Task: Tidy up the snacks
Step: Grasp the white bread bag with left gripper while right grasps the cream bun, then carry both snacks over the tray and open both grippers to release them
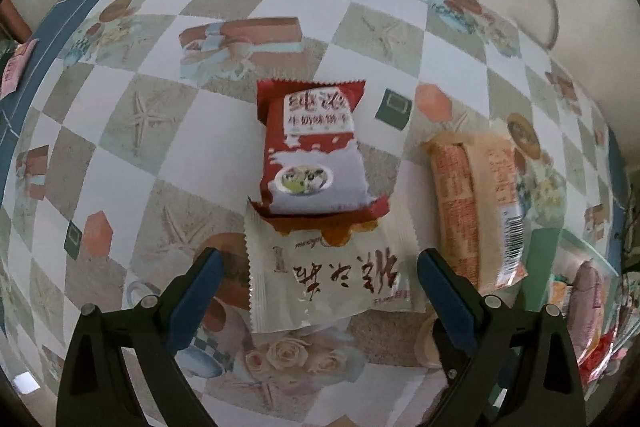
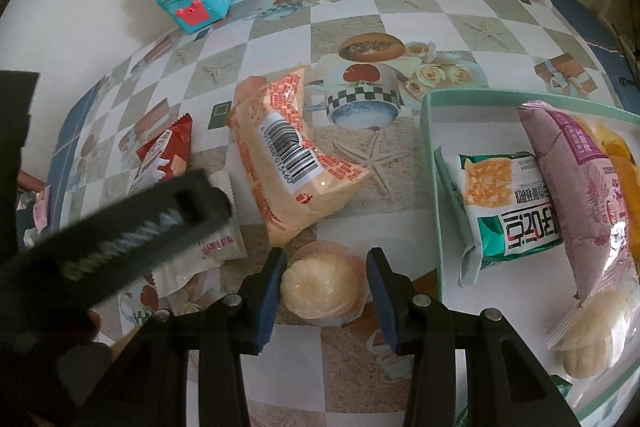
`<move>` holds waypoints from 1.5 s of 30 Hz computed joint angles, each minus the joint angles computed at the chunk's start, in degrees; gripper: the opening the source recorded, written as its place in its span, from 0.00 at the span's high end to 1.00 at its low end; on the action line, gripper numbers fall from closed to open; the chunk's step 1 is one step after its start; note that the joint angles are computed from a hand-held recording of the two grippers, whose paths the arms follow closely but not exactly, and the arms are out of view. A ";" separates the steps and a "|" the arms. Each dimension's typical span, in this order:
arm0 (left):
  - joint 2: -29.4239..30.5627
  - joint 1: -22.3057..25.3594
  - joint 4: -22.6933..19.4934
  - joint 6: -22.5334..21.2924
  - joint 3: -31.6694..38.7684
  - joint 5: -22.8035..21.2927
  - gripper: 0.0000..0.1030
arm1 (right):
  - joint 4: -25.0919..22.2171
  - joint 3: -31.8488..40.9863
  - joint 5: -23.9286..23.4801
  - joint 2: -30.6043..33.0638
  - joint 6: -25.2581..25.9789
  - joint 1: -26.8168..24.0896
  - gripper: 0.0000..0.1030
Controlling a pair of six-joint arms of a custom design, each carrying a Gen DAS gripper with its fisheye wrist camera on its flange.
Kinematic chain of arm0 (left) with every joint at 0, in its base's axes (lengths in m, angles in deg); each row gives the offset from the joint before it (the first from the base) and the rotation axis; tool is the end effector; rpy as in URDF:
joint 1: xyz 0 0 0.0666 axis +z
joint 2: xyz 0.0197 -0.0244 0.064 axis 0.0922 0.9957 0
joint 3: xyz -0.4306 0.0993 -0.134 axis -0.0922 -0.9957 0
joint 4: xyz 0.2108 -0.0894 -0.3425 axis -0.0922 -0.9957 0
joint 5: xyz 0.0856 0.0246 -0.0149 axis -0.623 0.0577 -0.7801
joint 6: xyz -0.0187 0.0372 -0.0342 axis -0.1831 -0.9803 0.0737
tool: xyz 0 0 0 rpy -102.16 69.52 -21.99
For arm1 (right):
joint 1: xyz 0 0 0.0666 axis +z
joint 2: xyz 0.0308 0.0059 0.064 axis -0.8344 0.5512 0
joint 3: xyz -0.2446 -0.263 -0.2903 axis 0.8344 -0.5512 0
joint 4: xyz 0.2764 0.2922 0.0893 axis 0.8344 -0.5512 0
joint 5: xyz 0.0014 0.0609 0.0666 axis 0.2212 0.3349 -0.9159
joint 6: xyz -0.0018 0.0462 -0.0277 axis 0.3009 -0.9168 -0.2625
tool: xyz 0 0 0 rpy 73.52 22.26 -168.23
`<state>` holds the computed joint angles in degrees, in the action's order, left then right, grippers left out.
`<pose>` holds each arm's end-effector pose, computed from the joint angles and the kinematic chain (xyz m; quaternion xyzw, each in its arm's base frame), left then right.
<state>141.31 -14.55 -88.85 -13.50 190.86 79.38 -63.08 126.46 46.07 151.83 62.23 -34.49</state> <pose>0.6634 -0.2374 0.3455 -0.2207 0.9692 -0.0277 0.1059 0.5925 0.2417 0.3655 0.0021 0.9756 0.1078 0.1915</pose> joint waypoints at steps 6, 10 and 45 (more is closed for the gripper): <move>-0.62 0.32 -1.43 0.61 -0.40 -1.05 0.16 | -0.21 0.16 0.22 0.10 -0.38 0.16 0.56; -1.34 0.59 -0.69 1.04 -0.98 -0.11 0.28 | -0.75 0.38 0.60 0.20 -0.10 0.33 0.56; -15.83 -3.97 1.14 7.95 -16.42 0.09 0.47 | -1.03 -6.76 2.24 -8.57 1.66 1.59 0.62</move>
